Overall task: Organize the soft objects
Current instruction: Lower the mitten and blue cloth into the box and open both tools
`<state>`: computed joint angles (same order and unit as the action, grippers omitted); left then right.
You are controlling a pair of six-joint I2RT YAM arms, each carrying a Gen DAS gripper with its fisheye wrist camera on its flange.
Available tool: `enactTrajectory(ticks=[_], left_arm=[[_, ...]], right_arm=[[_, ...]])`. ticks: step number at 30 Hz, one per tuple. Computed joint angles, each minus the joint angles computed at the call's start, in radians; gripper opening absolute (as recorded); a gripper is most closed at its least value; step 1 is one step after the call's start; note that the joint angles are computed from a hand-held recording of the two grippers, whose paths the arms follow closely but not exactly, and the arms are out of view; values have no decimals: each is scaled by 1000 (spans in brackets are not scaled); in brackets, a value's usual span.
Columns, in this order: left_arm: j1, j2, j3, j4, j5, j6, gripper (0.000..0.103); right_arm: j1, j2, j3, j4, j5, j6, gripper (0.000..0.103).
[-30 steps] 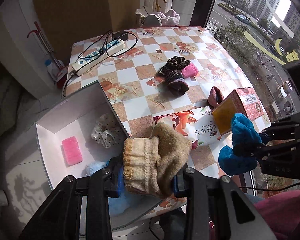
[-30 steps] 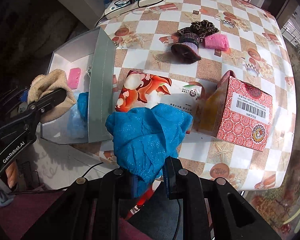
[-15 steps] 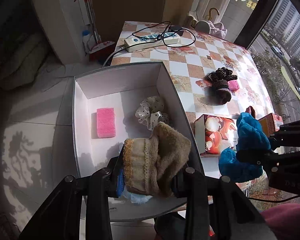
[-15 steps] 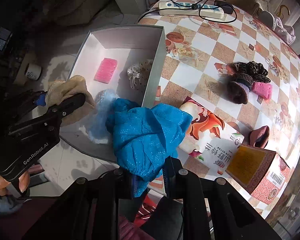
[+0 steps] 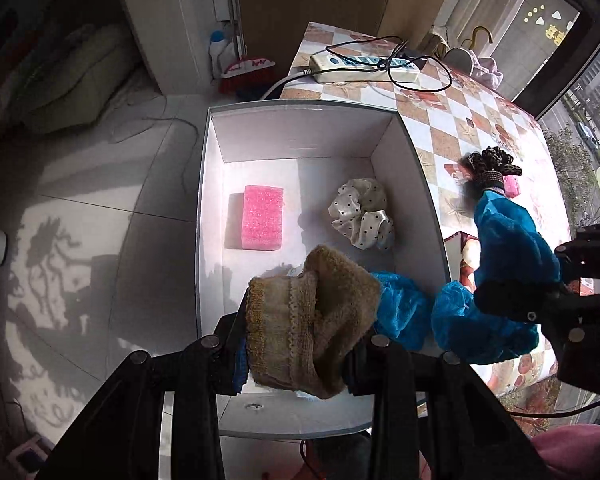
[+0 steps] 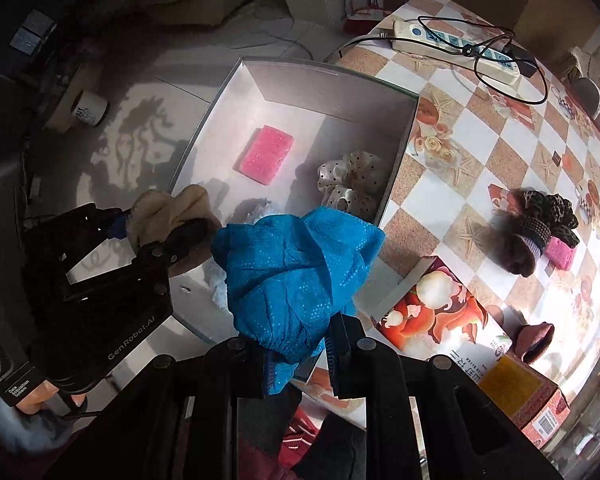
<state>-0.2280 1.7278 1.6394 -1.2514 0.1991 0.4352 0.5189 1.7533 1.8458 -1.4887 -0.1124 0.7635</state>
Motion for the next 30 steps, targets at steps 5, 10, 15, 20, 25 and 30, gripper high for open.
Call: enactTrajectory(ticks=[5,10,15,20,25,30], left_arm=[[1,2,-10,5,-10,-8,39],[4,6,-12,0,-15,-6,39],[8,10,-14,-5,-19,-3,39],[10,13,-17,-8,-25,-2,39],[10,11,-18,-9,-23,-2,40],[10,6,-17,-16,2,-5,64]], right_arm=[[-8,58,80,-21,5,-28,21],[-16,96,134,-30,-3,-36,21],[-14,121,162,-33,-4,-43,21],[-19,127,158,-22,-12,-42,21],[-22,129,150,-15,-13,-43,21],[-27,130,152,-10,-8,-39,21]])
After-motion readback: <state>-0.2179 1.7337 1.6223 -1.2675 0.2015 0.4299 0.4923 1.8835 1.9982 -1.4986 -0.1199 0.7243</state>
